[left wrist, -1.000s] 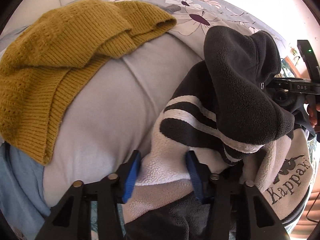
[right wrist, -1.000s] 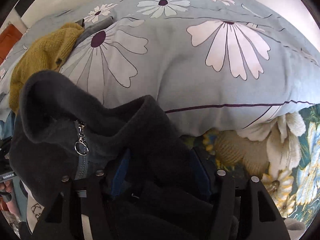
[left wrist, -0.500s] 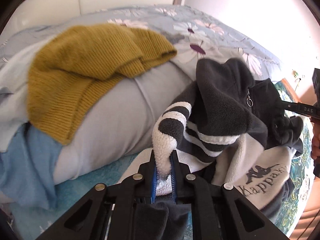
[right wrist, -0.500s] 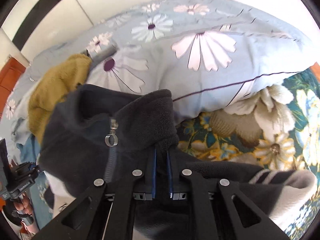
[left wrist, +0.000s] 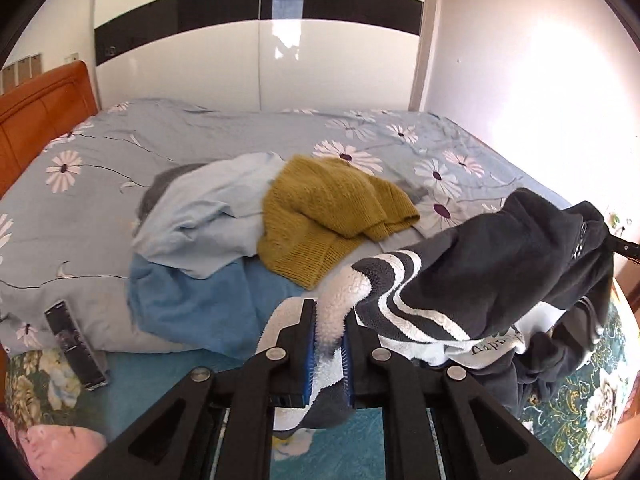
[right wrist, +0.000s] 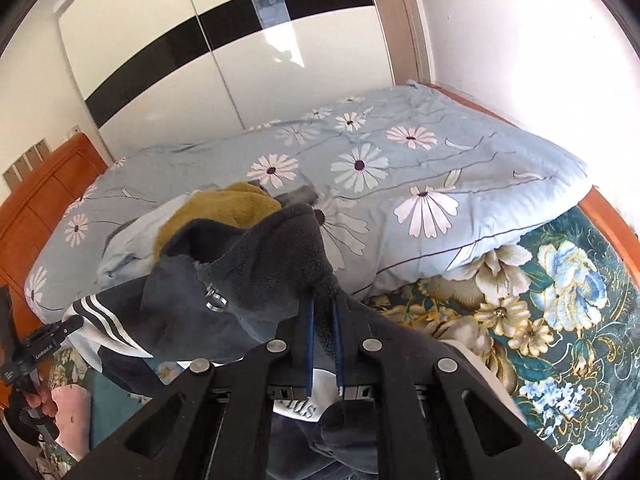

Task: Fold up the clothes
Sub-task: 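Lift the jacket with both grippers and stretch it between them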

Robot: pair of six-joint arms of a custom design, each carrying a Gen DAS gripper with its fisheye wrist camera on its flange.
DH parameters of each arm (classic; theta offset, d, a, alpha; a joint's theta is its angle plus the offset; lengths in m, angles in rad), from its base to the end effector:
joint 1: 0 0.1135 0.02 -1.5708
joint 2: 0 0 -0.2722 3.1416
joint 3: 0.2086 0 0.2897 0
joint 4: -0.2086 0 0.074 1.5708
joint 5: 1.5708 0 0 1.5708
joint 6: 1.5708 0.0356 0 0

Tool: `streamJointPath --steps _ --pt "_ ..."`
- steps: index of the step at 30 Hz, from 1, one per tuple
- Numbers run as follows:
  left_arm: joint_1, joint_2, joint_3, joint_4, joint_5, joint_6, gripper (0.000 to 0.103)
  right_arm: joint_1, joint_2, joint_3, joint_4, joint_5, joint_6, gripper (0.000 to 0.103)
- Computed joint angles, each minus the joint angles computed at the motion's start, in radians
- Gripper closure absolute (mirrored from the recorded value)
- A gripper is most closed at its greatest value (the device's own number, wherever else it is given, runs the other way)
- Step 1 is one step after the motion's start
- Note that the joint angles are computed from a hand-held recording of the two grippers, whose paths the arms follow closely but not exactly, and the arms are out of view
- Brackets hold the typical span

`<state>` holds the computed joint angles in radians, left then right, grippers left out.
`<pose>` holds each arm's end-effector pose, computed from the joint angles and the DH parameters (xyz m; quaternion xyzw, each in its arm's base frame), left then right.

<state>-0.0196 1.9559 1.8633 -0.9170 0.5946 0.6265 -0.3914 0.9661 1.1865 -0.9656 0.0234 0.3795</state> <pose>0.4646 -0.0291 0.3117 0.3686 0.8455 -0.1895 0.3368 0.1931 -0.0806 0.3836 0.3487 0.8470 -0.0131 0.4011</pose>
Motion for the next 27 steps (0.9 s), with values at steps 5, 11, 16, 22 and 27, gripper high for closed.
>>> streamJointPath --steps 5,11,16,22,27 --pt "0.149 -0.061 0.022 -0.1 0.111 0.121 0.091 0.223 -0.044 0.162 -0.087 0.153 0.063 0.103" --pt "0.251 -0.104 -0.097 -0.037 0.094 0.179 0.103 0.458 0.033 0.233 -0.184 0.275 0.111 0.103" --pt "0.341 0.061 0.074 -0.093 0.063 0.11 0.103 0.476 0.074 0.08 -0.143 0.197 0.086 0.103" --pt "0.335 0.25 0.237 -0.262 -0.001 0.15 0.102 0.392 0.147 -0.09 -0.051 0.092 0.006 0.101" --pt "0.245 0.327 0.225 -0.276 -0.104 0.203 0.059 0.34 0.233 -0.144 0.01 0.061 -0.064 0.046"
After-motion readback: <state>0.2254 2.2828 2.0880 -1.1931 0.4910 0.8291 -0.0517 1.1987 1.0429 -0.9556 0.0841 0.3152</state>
